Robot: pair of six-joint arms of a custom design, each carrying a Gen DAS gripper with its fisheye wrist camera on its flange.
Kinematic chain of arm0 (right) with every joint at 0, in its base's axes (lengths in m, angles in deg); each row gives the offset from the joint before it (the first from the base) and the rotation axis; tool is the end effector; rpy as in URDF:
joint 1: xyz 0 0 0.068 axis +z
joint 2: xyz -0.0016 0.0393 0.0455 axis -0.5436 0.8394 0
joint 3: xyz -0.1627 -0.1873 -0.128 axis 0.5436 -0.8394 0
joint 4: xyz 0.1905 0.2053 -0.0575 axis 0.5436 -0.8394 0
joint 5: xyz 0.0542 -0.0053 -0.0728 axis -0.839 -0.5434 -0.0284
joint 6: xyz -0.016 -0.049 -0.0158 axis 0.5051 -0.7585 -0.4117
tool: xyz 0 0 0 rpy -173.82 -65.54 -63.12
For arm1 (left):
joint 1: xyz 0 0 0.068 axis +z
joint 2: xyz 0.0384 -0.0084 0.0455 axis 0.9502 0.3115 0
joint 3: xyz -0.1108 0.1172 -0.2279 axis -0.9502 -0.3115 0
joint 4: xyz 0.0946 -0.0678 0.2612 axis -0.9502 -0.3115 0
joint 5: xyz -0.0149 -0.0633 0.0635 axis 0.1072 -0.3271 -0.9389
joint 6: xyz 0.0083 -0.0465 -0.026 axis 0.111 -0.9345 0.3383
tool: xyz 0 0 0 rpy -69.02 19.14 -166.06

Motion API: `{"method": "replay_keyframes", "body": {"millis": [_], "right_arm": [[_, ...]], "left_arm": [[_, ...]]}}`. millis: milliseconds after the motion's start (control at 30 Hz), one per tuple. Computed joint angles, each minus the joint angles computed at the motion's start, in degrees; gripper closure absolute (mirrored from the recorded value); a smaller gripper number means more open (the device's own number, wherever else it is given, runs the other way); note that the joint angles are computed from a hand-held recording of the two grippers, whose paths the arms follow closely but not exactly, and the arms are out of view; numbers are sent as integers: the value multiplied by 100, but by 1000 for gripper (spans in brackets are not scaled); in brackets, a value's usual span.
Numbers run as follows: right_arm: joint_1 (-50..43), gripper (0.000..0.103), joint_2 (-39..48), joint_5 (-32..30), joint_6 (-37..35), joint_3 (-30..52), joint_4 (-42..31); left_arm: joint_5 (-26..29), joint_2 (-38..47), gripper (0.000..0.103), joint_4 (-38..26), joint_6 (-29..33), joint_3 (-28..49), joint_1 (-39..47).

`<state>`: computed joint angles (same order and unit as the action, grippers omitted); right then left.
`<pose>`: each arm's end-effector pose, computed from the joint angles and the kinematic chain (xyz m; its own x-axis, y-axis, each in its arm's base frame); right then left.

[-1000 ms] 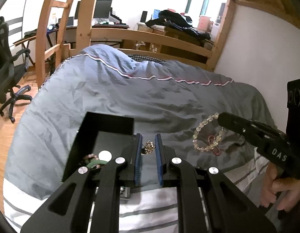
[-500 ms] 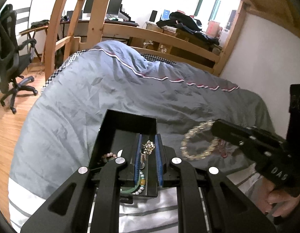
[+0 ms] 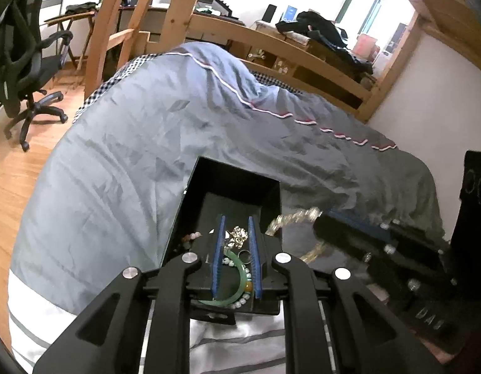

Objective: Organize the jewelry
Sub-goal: 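Open the right tool to drop the gold bracelet into the box, then move the right tool back to the pink beaded bracelet and grasp it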

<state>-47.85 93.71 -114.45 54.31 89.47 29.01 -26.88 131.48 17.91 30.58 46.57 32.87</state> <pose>0.2171 -0.0302 0.1950 -0.6246 -0.2217 -0.7488 -0.6185 0.7258 0.3011 0.2303 -0.1736 0.2245 -0.7259 -0.2539 -0.6392 -0.0524 0.9471 -0.3167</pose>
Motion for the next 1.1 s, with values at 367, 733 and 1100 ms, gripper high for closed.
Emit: {"method": "replay_keyframes", "body": {"millis": [367,733,1100], "right_arm": [[-334,8,353,-278,10,121,-69],[-1748,4,858,142,-946,626,-115],[-3526,4,2515,479,-1573,1861,310]], "left_arm": [[-1135,-434,12,-189,-587,-166,-198],[-1733,169,6,-165,-175,266,-742],[-1806,2653,6,338,627,1942,-1658]]}}
